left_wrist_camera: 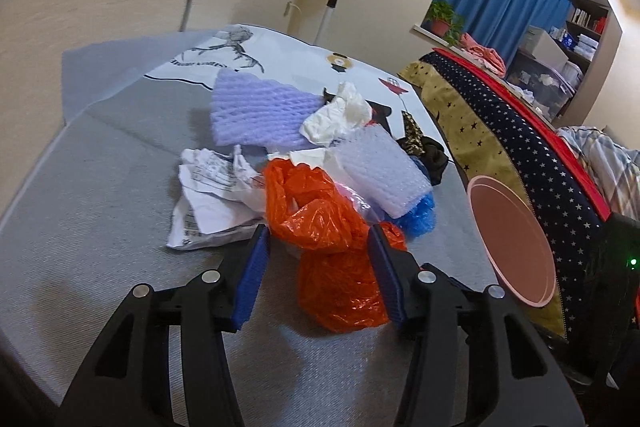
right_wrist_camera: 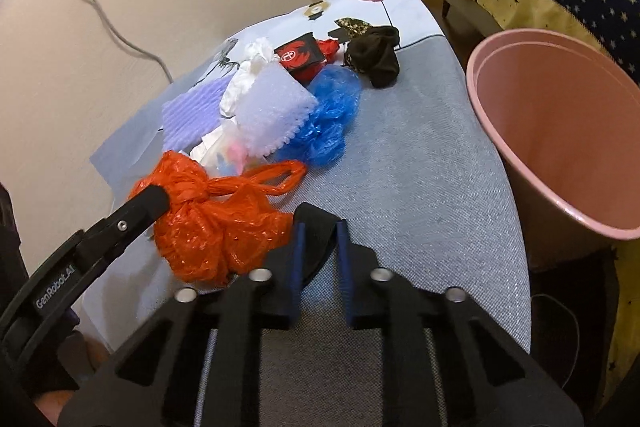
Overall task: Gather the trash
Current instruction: 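Grasp the orange plastic bag with the left gripper while the right gripper closes, then carry the orange bag with the left gripper over the pink bin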
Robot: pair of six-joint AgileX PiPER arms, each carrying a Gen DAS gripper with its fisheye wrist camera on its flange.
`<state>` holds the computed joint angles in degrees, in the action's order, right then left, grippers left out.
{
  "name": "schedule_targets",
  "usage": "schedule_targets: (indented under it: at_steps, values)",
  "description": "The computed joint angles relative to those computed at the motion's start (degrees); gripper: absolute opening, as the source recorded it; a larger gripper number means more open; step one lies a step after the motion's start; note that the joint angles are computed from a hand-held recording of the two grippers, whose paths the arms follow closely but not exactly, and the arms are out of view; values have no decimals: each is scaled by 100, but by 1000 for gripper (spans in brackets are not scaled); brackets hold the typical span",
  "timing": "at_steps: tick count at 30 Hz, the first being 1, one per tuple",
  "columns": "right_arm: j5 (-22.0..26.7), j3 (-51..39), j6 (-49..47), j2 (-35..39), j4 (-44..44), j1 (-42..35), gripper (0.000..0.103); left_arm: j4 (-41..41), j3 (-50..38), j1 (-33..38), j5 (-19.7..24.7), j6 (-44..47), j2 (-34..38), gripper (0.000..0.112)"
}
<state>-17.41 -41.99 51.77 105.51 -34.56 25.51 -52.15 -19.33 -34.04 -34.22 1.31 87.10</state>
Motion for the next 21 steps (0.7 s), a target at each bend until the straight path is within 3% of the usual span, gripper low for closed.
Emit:
schedule_targets:
  at_steps: [4, 7, 21]
  values:
    - [-69, 90, 22, -152, -84, -41, 4, 280, 9, 47, 53, -147, -35, 36]
    - [-71, 182, -172, -329, 36, -45, 2, 1, -30, -45, 116, 267, -135, 25]
    - [442, 615, -852, -1575, 318, -346, 2, -1487, -54, -526, 59, 1900, -752, 11]
